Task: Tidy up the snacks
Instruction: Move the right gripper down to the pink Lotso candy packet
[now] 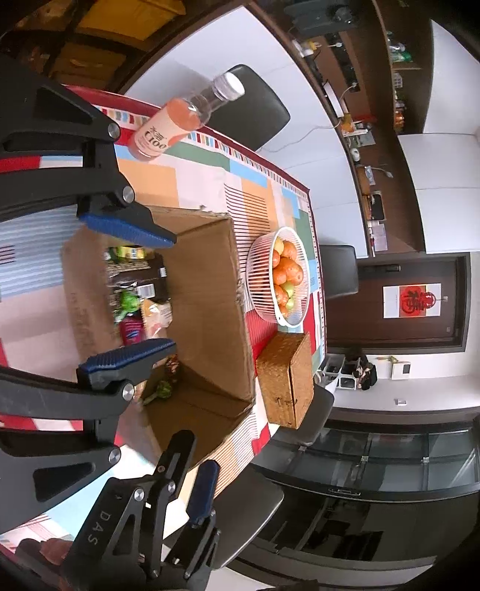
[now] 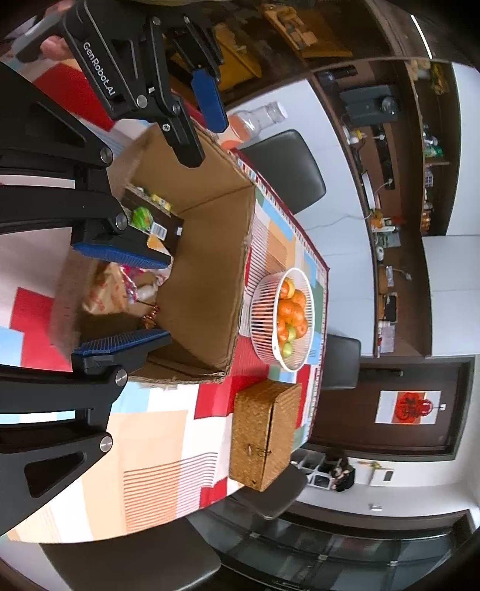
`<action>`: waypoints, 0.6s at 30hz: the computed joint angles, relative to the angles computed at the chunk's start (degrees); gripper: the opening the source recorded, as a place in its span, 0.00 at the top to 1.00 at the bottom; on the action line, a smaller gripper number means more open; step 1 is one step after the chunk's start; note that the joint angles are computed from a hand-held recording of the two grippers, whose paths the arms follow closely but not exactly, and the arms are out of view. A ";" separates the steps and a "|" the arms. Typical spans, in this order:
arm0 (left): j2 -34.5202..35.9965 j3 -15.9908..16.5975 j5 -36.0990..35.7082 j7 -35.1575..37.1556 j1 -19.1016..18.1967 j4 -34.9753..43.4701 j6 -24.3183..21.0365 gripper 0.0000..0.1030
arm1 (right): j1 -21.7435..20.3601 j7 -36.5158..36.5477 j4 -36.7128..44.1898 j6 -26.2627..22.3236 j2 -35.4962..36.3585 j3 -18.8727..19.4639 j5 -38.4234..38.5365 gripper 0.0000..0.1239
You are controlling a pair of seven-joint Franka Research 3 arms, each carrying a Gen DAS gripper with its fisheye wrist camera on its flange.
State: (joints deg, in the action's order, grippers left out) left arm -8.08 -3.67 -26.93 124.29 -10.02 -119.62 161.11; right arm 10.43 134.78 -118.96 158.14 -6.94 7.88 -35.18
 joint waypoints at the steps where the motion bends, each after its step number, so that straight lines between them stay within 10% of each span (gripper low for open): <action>1: -1.37 -0.05 -0.14 0.14 -0.04 -1.59 0.61 0.46 | -0.12 1.17 -0.84 -0.13 -0.98 0.33 -1.30 0.65; 18: -17.87 5.66 9.21 -4.44 -6.52 -21.28 0.67 0.19 | -1.86 -2.31 -17.29 -1.67 -15.76 6.54 7.94 0.57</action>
State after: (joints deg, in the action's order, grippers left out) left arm -25.95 1.99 -17.71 119.85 -16.54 -140.90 161.78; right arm 8.57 132.47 -136.24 156.48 -22.70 14.42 -27.24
